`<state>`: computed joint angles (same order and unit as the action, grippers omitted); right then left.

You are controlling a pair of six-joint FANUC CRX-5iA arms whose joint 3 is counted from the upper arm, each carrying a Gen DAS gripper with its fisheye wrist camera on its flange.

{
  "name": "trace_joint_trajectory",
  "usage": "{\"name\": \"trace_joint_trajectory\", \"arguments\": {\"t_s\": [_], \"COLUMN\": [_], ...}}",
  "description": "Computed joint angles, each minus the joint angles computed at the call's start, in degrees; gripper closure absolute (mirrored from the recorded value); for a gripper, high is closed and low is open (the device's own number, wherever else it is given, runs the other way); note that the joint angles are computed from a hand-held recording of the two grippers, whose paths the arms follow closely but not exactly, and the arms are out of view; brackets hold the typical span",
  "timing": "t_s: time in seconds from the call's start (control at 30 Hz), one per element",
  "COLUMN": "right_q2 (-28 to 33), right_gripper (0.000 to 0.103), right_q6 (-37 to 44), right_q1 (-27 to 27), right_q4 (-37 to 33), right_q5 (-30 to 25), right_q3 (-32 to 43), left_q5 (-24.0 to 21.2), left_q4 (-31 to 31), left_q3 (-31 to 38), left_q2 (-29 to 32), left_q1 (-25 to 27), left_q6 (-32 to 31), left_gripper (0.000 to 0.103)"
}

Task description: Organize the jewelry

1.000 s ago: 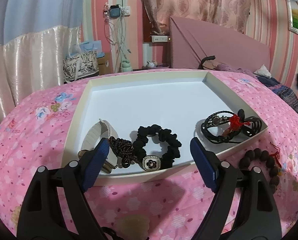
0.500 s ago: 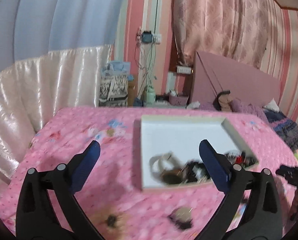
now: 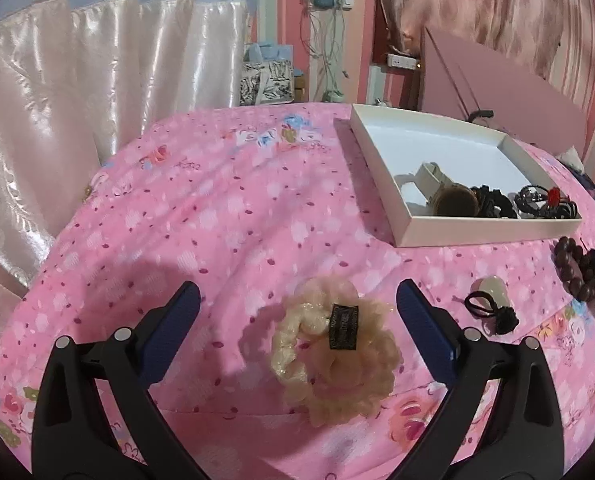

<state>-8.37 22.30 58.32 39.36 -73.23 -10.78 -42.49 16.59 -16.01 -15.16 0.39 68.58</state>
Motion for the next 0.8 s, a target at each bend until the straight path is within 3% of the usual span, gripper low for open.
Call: {"name": "trace_joint_trajectory", "arguments": {"t_s": [0.03, 0.1, 0.17, 0.23, 0.37, 0.5, 0.6, 0.7, 0.8], "right_q2": [0.0, 0.8, 1.8, 0.9, -4.4, -7.3, -9.1, -10.6, -11.0], "right_gripper": [0.072, 0.095, 0.099, 0.099, 0.099, 0.099, 0.099, 0.099, 0.099], "right_q6": [0.5, 1.9, 1.9, -1.2, -9.7, -15.9, -19.7, -21.4, -21.7], "right_q1": [0.2, 0.8, 1.4, 1.5, 1.1, 0.7, 1.3, 2.0, 1.2], "right_q4": [0.1, 0.5, 1.8, 3.3, 5.6, 8.6, 13.3, 17.4, 19.1], "right_q5": [-0.1, -0.4, -2.0, -2.0, 1.2, 3.2, 3.7, 4.3, 8.2], "right_q3": [0.0, 0.5, 1.0, 0.0, -4.8, -7.8, -9.6, -9.6, -7.4], "left_q5": [-0.1, -2.4, -1.9, -2.5, -5.8, -5.7, -1.9, -0.5, 0.4], "left_q4": [0.4, -2.5, -3.4, -5.1, -4.4, -2.3, 4.5, 3.5, 4.6], "left_q3": [-0.3, 1.4, 1.1, 1.9, 3.6, 2.8, -1.1, 0.5, 4.8], "left_q2": [0.0, 1.4, 1.0, 1.5, 3.8, 3.6, 1.2, 0.2, 0.8], "left_q1": [-0.2, -1.3, -2.2, -3.1, -2.9, -1.9, 0.2, -0.4, -3.0], "left_q6": [-0.8, 0.2, -0.6, 0.1, 0.1, -0.5, -4.1, -2.8, -3.0], "left_gripper": [0.005, 0.006, 0.007, 0.013, 0.055, 0.075, 0.078, 0.078, 0.077]}}
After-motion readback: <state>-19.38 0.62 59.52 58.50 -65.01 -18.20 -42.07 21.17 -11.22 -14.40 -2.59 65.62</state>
